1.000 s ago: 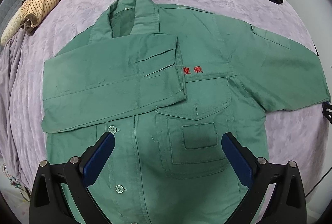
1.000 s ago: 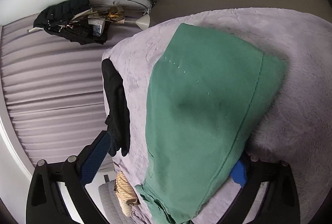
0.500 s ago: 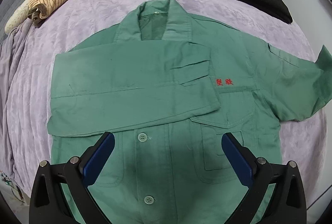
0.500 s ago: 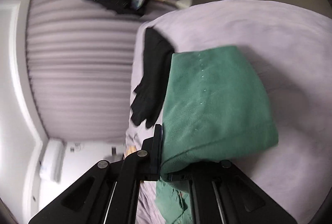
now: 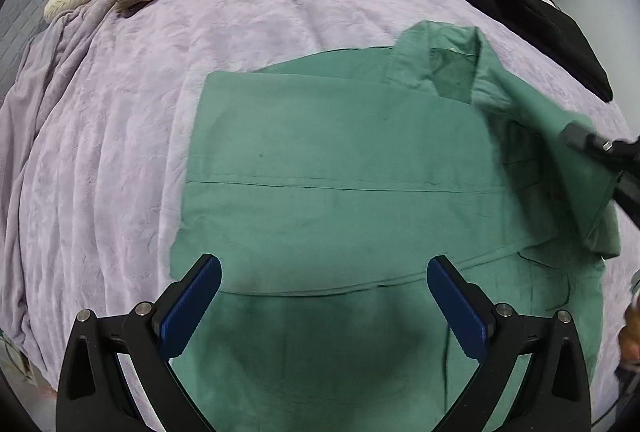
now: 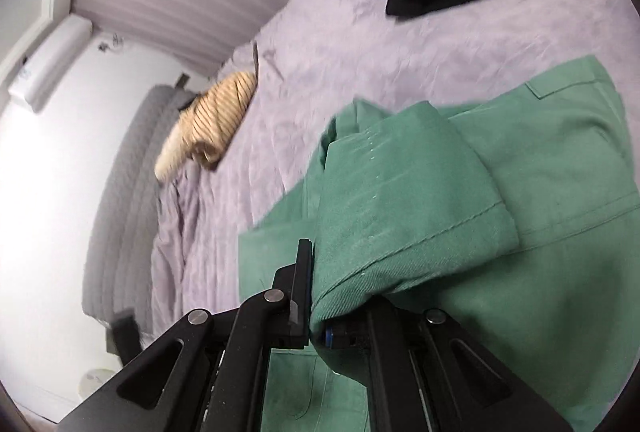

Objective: Fold large clothes

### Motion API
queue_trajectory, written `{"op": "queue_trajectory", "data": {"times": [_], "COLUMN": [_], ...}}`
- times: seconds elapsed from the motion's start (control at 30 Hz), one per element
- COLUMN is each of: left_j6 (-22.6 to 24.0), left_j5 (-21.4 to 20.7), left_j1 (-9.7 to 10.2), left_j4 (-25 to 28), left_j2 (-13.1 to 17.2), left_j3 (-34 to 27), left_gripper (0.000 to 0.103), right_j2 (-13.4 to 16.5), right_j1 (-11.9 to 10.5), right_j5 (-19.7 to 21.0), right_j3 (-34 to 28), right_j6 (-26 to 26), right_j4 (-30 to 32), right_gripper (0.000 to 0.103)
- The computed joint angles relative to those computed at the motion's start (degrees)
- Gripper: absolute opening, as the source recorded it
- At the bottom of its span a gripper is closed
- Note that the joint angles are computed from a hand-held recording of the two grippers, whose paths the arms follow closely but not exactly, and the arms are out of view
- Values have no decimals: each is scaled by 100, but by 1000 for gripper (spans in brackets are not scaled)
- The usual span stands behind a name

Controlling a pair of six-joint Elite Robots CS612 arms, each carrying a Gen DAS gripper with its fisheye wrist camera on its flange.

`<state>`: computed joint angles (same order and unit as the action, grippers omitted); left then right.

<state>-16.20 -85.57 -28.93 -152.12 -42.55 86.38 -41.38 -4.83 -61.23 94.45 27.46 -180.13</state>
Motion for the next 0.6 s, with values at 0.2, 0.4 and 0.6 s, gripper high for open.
{"op": "queue_trajectory", "data": {"times": [0.2,0.4,0.6], "left_j6": [12,59,-142], "left_j5": [-83,-137,-51], "left_j1": [242,388,496], "left_j4": [-31,-2,-112], "left_j2": [93,93,64], "left_j3": [-12,20,83], "left_gripper": [103,103,103], "right_j2": [441,151,180], "right_j1": [332,241,461], "right_j5": [-486,-1040,-1393], "right_j3": [-382,238,-344], "right_j6": [558,1513,525], "right_j4": [1075,-41,485], "right_gripper": [11,71,11]}}
